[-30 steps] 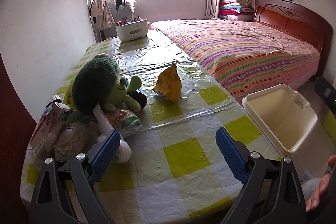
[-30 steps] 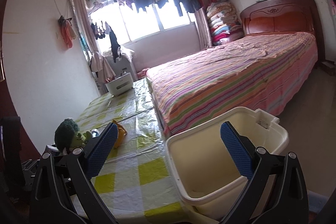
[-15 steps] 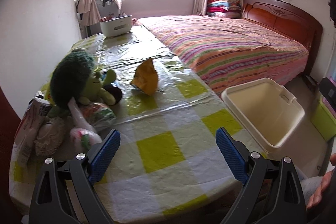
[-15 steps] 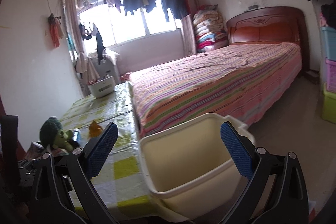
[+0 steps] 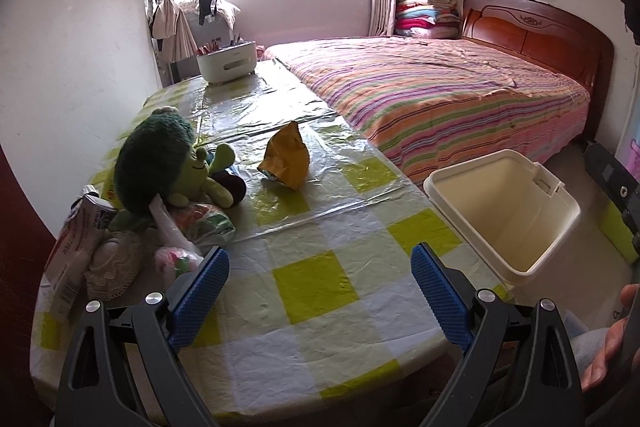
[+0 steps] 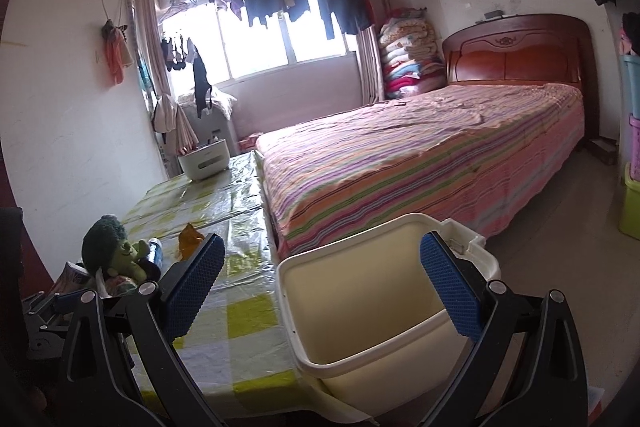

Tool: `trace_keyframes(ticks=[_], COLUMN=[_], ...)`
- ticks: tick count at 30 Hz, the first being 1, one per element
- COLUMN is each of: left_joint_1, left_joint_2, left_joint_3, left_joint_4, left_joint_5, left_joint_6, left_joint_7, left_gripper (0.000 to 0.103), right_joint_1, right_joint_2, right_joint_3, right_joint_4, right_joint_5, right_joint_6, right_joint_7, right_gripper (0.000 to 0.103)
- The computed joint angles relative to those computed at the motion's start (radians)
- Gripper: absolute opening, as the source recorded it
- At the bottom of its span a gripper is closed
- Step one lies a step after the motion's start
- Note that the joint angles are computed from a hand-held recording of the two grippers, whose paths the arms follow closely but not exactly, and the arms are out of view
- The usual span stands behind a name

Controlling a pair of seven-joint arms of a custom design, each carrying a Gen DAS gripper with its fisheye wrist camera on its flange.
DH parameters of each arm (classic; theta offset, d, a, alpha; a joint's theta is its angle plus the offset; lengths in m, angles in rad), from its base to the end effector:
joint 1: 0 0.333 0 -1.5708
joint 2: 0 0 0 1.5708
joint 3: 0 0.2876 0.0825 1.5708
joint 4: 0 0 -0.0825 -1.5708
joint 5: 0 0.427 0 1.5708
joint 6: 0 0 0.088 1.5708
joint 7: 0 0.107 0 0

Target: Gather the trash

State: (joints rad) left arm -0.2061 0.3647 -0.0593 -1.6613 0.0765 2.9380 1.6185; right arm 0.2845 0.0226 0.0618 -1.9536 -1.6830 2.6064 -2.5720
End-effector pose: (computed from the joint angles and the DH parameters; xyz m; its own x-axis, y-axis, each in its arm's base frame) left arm 0.7121 -0.1928 0.4631 -0.3176 -0.9444 -0.0852 -0.5601 0.2593 -0.7868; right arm 0.5938 0.2364 0.4700 -0.2753 -0.9284 -0.2497 -0.2168 0.3130 -0.9247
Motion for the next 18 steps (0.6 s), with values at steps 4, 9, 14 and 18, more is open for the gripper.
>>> trace_keyframes(ticks=[4, 9, 14, 18], left_joint_1=[-0.002, -0.005, -0.012, -0.018], left_joint_2=[-0.002, -0.001, 0.007, 0.01], left_joint_3=[0.003, 0.007, 0.018, 0.026], left_joint_4=[-0.005, -0.004, 0.002, 0.005], left_joint_5=[0.01, 0.019, 0.037, 0.053], left_joint_6=[0.001, -0.002, -0.009, -0.01], left_joint_7=[0.002, 0.002, -0.01, -0.027], left_gripper=[0.09, 0.09, 0.09, 0.09], right_joint_1=[0.003, 0.007, 0.011, 0.014], right_joint_2=[0.01, 0.019, 0.032, 0.041], right_joint_3=[0.0, -0.003, -0.006, -0.01], right_joint_4=[0.01, 0.02, 0.036, 0.047], right_joint_5=[0.001, -0.005, -0.007, -0.015], right_joint_6=[0.006, 0.017, 0.031, 0.046], right_joint_7=[-0.008, -0.011, -0.012, -0.004], right_gripper=[0.097, 0.097, 0.097, 0.097])
